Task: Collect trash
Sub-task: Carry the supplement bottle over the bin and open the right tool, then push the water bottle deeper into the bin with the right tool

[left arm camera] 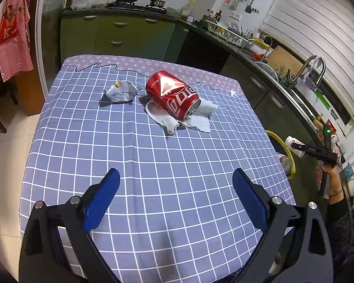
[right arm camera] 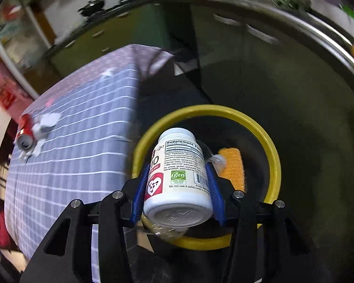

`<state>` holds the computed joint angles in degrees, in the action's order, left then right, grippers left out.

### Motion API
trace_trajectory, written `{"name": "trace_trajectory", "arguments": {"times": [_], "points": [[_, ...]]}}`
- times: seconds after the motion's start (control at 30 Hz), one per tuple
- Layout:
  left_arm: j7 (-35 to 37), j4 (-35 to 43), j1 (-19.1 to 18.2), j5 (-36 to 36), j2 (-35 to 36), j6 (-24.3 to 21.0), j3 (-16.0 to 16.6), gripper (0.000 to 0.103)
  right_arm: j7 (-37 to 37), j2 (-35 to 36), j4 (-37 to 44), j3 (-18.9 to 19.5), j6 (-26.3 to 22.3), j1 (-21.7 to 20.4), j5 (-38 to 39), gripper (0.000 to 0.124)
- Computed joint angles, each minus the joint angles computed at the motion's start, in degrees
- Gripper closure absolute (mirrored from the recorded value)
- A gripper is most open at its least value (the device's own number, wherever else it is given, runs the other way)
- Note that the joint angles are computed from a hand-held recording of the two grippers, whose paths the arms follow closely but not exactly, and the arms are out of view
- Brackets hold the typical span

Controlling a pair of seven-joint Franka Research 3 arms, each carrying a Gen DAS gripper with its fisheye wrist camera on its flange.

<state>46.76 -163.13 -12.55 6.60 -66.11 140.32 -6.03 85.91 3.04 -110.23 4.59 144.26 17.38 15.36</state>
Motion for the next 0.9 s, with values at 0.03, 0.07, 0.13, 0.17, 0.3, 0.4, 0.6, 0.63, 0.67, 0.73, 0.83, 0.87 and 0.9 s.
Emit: {"name": "trace_trajectory", "arguments": {"times": [0.03,0.07,0.13,0.17,0.3,0.4,0.6,0.63,0.67,0.73,0.83,0.87,0.9], "points": [[0.07,0.26,-0.05,0.04,0.30,-0.17,-0.05,0.012,0.61,0.70,0.17,-0.22,0.42,-0.15,-0.22,0.077],[0.10,0.48,-0.11,0.08,0.56,-0.30,-0.13,0.012,1.24,1.11,0.30,-0.27,0.63,-0.13,-0.55,0.077],[0.10,0.78,-0.21,0.12,0.98,-0.37,-0.26,0.012,2.75,2.41,1.13,-0.62,0.56,-0.21,-2.00,0.077],[0.13,0.86,-0.26,0.14,1.14,-0.36,-0.26,0.012,4.29,2.79,1.39,-0.84,0.54,-0.04,-3.74,0.070],[0.14,0.93,-0.39,0.06,1.55,-0.30,-0.15,0.012,8.14,1.31,-0.97,-1.14,2.77,0.50,-9.15,0.057],[0.23,0.81,-0.52,-0.09,1.70,-0.18,0.03,0.012,8.20,-1.24,-3.51,-0.80,3.12,0.33,-9.92,0.060],[0.54,0.76,-0.78,-0.41,2.18,0.34,0.15,0.012,3.99,-6.05,-6.98,0.48,-3.38,0.34,-10.46,0.090],[0.57,0.78,-0.83,-0.44,2.20,0.40,0.11,0.012,4.09,-6.69,-7.61,0.63,-4.07,0.32,-10.92,0.090],[0.59,0.81,-0.86,-0.46,2.16,0.39,0.08,0.012,4.54,-7.22,-8.08,0.74,-4.64,0.23,-11.44,0.090],[0.70,0.91,-0.91,-0.41,2.04,0.24,-0.02,0.012,5.60,-8.14,-9.23,0.88,-4.51,0.02,-12.03,0.092],[0.73,1.02,-0.68,-0.23,1.75,-0.05,-0.08,0.012,4.17,-10.11,-11.37,0.10,-4.61,-0.48,-7.92,0.092],[0.67,0.95,-0.60,-0.22,1.60,-0.14,-0.07,0.012,4.51,-10.32,-11.72,0.09,-5.03,-0.80,-7.90,0.092],[0.59,0.95,-0.47,-0.24,1.65,-0.13,0.02,0.012,5.02,-10.28,-11.82,0.24,-5.46,-1.06,-8.34,0.092]]}}
